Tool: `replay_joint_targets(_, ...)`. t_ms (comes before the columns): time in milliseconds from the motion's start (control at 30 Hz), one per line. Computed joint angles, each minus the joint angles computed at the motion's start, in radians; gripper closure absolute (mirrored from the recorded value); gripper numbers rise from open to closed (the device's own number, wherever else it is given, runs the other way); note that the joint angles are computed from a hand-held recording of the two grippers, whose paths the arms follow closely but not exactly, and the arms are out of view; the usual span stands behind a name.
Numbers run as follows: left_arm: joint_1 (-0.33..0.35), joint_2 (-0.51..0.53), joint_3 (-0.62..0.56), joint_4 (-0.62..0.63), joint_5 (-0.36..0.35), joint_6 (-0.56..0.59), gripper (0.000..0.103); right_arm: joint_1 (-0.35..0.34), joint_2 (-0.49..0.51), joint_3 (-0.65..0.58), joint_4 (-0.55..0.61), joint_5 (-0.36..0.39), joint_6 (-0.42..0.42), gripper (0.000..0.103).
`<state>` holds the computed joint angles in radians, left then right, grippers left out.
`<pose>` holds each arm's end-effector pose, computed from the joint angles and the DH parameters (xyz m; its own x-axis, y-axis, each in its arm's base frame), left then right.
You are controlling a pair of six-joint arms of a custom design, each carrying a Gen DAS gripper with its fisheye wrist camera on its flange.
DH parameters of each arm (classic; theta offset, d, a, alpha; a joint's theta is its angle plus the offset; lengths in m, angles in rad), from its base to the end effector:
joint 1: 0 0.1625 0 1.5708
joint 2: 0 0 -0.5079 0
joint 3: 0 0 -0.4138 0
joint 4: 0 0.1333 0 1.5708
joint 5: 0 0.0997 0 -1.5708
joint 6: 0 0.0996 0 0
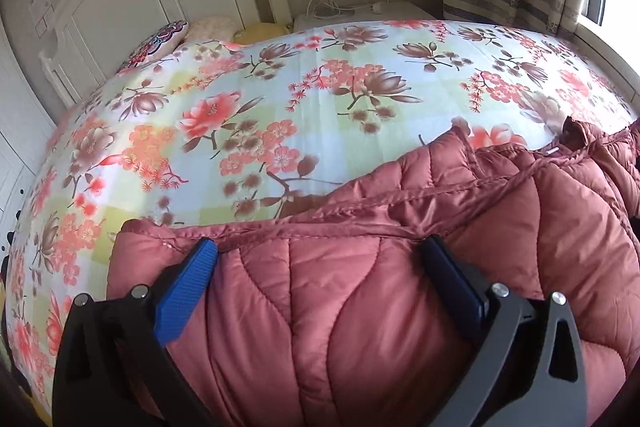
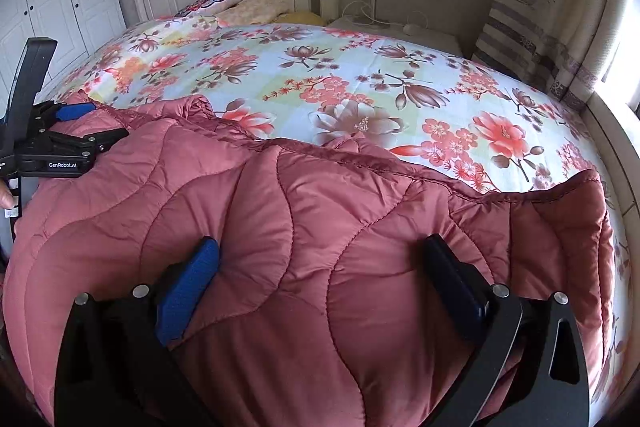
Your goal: Fold large clothes
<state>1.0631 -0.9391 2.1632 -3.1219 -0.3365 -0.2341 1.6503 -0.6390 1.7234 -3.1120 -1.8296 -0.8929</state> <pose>-0.0666 -0.5872 0.1841 -0.5308 -0.2935 -0.7950 0.3467 0.7808 -0.5198 0.1657 -0.7222 0.0572 -0.5545 -0.6744 0.4876 -0.8023 0.5889 -0.0977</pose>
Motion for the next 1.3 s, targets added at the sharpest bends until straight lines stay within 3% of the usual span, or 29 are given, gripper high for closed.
replay_joint_targets(667, 0.009, -0.020, 0.001, 0.006, -0.037, -0.010, 0.002, -0.003, -0.010, -0.010, 0.044, 0.010, 0.030, 0.005)
replay_joint_targets(800, 0.009, -0.019, -0.002, 0.019, -0.028, -0.015, 0.002, 0.022, -0.026, 0.029, -0.048, -0.025, 0.009, 0.005)
replay_joint_targets(967, 0.009, -0.017, -0.003, 0.025, -0.025, -0.020, 0.002, 0.036, -0.117, 0.127, -0.043, 0.153, -0.023, 0.005)
replay_joint_targets(1033, 0.008, -0.017, -0.002, 0.025, -0.023, -0.020, 0.002, 0.051, -0.126, 0.147, -0.025, 0.169, -0.064, 0.005)
replay_joint_targets(1100, 0.008, -0.017, -0.002, 0.022, -0.023, -0.017, 0.002, 0.069, -0.108, 0.164, -0.043, 0.134, -0.138, 0.005)
replay_joint_targets(1167, 0.008, -0.017, -0.002, 0.024, -0.024, -0.019, 0.002, 0.084, -0.052, 0.159, -0.061, 0.022, -0.215, 0.005)
replay_joint_targets(1200, 0.009, -0.018, -0.002, 0.023, -0.025, -0.017, 0.002, 0.078, -0.035, 0.153, -0.047, 0.002, -0.219, 0.005)
replay_joint_targets(1300, 0.008, -0.017, -0.004, 0.034, -0.021, -0.027, 0.002, 0.041, -0.037, 0.121, 0.063, 0.076, -0.142, 0.004)
